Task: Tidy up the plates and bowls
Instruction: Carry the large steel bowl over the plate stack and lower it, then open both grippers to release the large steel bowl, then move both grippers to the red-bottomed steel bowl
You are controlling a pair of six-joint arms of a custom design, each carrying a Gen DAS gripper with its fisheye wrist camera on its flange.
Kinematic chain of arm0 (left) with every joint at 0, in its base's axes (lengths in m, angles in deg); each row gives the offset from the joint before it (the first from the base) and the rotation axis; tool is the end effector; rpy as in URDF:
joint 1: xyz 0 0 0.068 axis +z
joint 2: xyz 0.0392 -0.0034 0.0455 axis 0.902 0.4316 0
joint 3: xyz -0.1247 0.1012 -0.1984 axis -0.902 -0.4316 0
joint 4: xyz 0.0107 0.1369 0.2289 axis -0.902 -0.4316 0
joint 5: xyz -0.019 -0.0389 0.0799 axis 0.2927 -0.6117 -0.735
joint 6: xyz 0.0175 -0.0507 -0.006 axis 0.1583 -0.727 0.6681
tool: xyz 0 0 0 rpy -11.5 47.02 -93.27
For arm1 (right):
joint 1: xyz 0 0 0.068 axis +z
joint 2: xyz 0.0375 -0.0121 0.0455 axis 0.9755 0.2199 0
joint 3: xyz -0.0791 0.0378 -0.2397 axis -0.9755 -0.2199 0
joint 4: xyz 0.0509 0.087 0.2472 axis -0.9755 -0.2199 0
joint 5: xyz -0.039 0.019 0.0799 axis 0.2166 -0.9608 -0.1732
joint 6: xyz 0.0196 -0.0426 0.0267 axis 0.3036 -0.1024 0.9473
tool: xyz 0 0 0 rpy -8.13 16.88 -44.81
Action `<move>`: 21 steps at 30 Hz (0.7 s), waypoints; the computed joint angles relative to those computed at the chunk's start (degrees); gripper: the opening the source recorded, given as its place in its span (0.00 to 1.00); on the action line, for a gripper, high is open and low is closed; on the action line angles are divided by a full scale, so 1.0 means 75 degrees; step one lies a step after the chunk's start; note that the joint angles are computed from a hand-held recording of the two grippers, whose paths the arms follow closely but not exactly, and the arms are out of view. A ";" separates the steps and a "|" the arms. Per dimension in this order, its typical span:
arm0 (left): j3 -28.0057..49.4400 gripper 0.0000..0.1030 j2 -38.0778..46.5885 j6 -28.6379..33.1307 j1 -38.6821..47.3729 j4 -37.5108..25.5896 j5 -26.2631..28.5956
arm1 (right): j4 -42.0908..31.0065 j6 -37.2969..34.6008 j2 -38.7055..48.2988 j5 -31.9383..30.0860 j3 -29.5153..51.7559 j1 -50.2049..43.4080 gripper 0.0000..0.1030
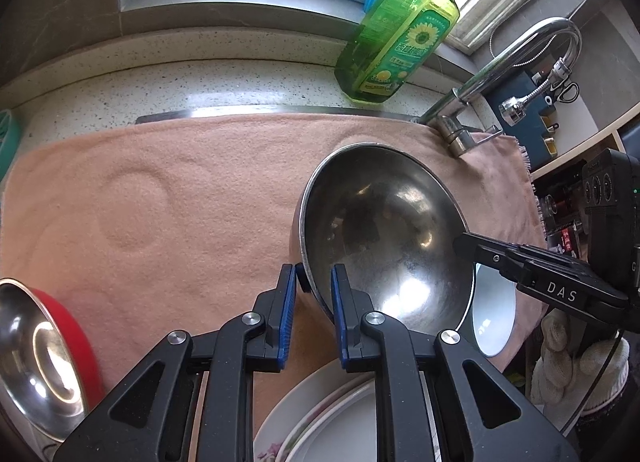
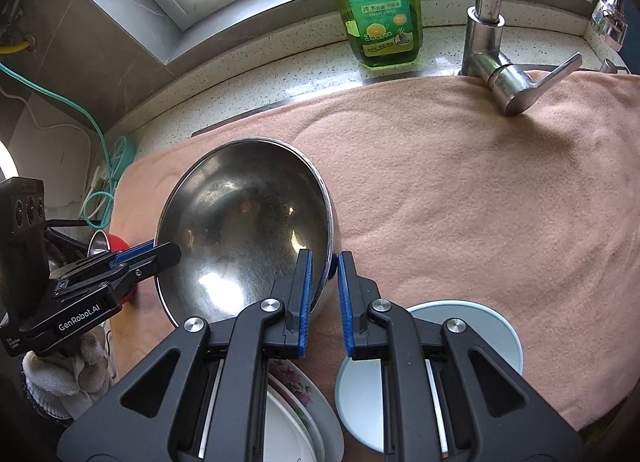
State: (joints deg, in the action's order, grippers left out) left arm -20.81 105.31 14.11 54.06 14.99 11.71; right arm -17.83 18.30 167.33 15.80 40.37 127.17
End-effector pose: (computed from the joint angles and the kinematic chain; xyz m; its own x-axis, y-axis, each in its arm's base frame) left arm 0.1562 -0.0420 0.1673 -0.9390 0.0831 -0.3338 0.2130 0.9023 -0.3748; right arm 0.1991 0.2363 0.1704 -0.9612 0.0587 -0.2697 -0.0351 0.9432 0.3303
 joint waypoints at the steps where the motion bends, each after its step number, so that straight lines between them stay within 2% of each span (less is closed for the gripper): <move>1: 0.0008 0.14 0.0016 0.0016 0.0022 -0.0014 0.0027 | -0.0012 -0.0004 0.0000 -0.0013 0.0005 -0.0006 0.13; 7: -0.0013 0.19 -0.0135 0.0087 0.0268 -0.0193 0.0189 | -0.0278 -0.0067 0.0032 0.0140 0.0184 0.0073 0.15; 9: 0.0012 0.19 -0.0191 0.0176 0.0430 -0.0307 0.0273 | -0.0340 -0.0060 -0.0033 0.0246 0.0201 0.0086 0.30; 10: 0.0027 0.19 -0.0257 0.0261 0.0549 -0.0394 0.0314 | -0.0344 -0.0026 -0.0119 0.0340 0.0173 0.0112 0.45; 11: 0.0046 0.22 -0.0342 0.0332 0.0664 -0.0496 0.0344 | -0.0340 0.0001 -0.0214 0.0433 0.0137 0.0140 0.53; 12: 0.0071 0.26 -0.0417 0.0430 0.0804 -0.0605 0.0391 | -0.0383 0.0009 -0.0293 0.0510 0.0133 0.0153 0.53; 13: 0.0102 0.36 -0.0483 0.0549 0.0983 -0.0724 0.0460 | -0.0444 0.0010 -0.0348 0.0567 0.0150 0.0150 0.54; 14: 0.0136 0.45 -0.0534 0.0678 0.1199 -0.0840 0.0572 | -0.0501 0.0032 -0.0410 0.0609 0.0164 0.0149 0.58; 17: 0.0264 0.59 -0.0600 0.1121 0.2006 -0.1246 0.1020 | -0.0380 0.0166 -0.0811 0.0757 -0.0023 0.0162 0.76; 19: 0.0362 0.66 -0.0606 0.1421 0.2465 -0.1545 0.1211 | -0.0373 0.0257 -0.0989 0.0956 -0.0035 0.0261 0.82; 21: 0.0436 0.67 -0.0716 0.1753 0.2856 -0.1860 0.1202 | -0.0487 0.0215 -0.1015 0.1090 0.0112 0.0352 0.84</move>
